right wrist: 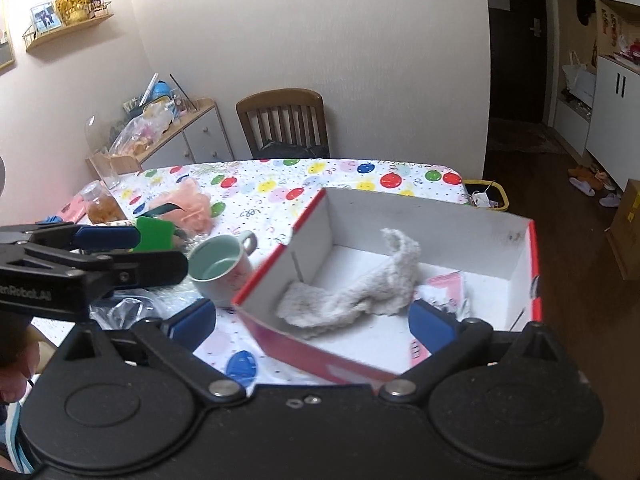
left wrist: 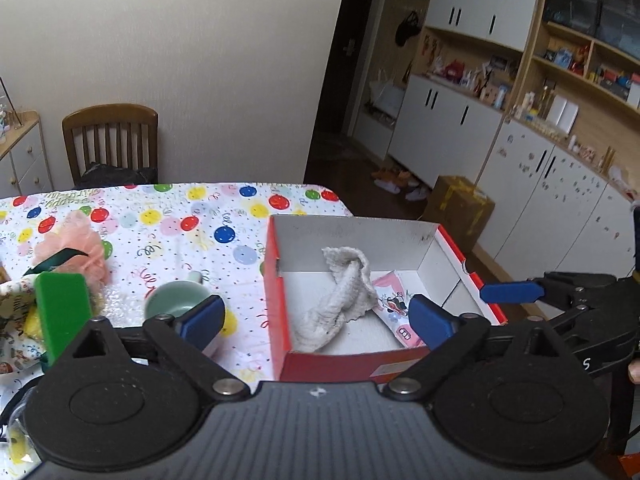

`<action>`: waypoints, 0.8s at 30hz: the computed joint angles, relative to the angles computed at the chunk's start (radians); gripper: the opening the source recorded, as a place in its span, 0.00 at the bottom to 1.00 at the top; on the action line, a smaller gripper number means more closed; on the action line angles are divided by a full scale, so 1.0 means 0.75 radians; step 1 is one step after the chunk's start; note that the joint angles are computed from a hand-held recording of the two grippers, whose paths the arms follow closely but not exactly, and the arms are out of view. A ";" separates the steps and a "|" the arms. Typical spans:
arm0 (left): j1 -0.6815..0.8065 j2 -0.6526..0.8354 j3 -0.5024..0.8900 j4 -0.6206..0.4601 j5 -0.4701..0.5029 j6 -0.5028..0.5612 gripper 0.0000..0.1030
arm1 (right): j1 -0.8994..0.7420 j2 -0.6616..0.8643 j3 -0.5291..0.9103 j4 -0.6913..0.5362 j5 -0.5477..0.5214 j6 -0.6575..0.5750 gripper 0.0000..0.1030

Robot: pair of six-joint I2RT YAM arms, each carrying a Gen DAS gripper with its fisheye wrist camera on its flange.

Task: Organize soft objects
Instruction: 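Open both tools to release the pouch and towel in the box, then withdraw, then grasp the clear zip bag with the right tool while the left tool grasps the black mask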

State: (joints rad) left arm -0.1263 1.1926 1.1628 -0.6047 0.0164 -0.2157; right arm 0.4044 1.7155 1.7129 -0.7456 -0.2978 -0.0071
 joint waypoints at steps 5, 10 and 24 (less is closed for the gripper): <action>0.169 -0.181 -0.160 0.030 0.114 0.124 1.00 | 0.118 -0.065 -0.098 0.043 0.077 0.091 1.00; 0.457 -0.299 -0.255 -0.023 0.340 0.270 1.00 | 0.254 -0.099 -0.169 0.091 0.140 0.169 1.00; 1.329 -0.142 -0.272 -0.220 0.861 0.804 1.00 | 0.621 0.064 -0.126 0.129 0.350 0.297 0.97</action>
